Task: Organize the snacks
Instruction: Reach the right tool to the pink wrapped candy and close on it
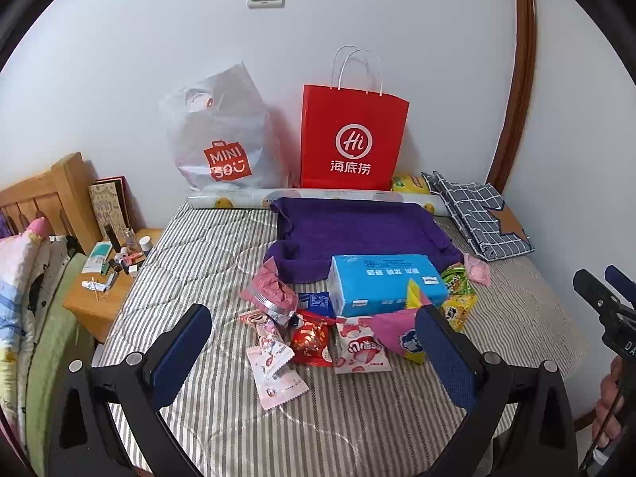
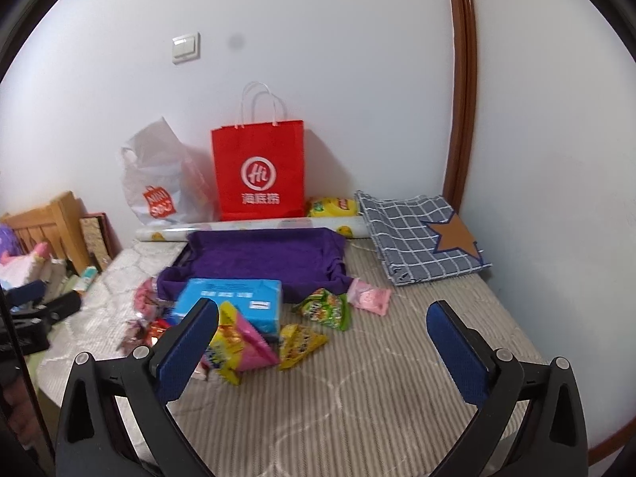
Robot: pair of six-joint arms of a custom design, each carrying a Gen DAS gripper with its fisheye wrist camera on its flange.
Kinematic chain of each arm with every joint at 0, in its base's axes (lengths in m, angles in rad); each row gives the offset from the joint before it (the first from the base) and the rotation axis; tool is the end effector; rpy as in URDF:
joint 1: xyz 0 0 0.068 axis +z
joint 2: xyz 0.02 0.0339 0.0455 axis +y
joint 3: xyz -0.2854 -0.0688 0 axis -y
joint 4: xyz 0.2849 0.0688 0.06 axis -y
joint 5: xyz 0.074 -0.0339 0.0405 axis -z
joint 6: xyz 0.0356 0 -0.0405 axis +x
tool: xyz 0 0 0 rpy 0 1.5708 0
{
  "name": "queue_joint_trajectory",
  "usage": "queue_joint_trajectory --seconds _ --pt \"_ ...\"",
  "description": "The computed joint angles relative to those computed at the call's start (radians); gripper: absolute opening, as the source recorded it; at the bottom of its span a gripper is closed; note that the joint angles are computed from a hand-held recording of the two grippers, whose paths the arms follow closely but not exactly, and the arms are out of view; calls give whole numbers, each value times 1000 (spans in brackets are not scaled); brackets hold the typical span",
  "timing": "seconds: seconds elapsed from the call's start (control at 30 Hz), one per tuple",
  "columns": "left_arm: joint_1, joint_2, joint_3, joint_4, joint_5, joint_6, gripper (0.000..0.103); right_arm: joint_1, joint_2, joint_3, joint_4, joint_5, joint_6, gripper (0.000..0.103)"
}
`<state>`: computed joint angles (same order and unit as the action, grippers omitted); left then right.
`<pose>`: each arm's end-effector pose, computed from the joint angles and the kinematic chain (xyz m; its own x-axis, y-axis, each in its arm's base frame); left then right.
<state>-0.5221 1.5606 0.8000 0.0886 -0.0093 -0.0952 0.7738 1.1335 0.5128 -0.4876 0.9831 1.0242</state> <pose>0.3041 -0.1746 0.1777 -0.5840 0.2263 -0.7796 0.4388 0.8959 -0.0686 0.1692 0.1239 0.1713 -0.4369 0.2354 -0.8682 0.4835 0.8753 -0.0060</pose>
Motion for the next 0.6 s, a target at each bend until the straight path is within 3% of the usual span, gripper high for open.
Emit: queue_joint_trajectory --seconds 0.37,0.6 --pt "29 168 114 7 -7 -7 103 -226 62 -137 390 -167 -270 103" --pt "34 282 198 24 -5 9 103 -495 167 -186 655 -458 -365 102"
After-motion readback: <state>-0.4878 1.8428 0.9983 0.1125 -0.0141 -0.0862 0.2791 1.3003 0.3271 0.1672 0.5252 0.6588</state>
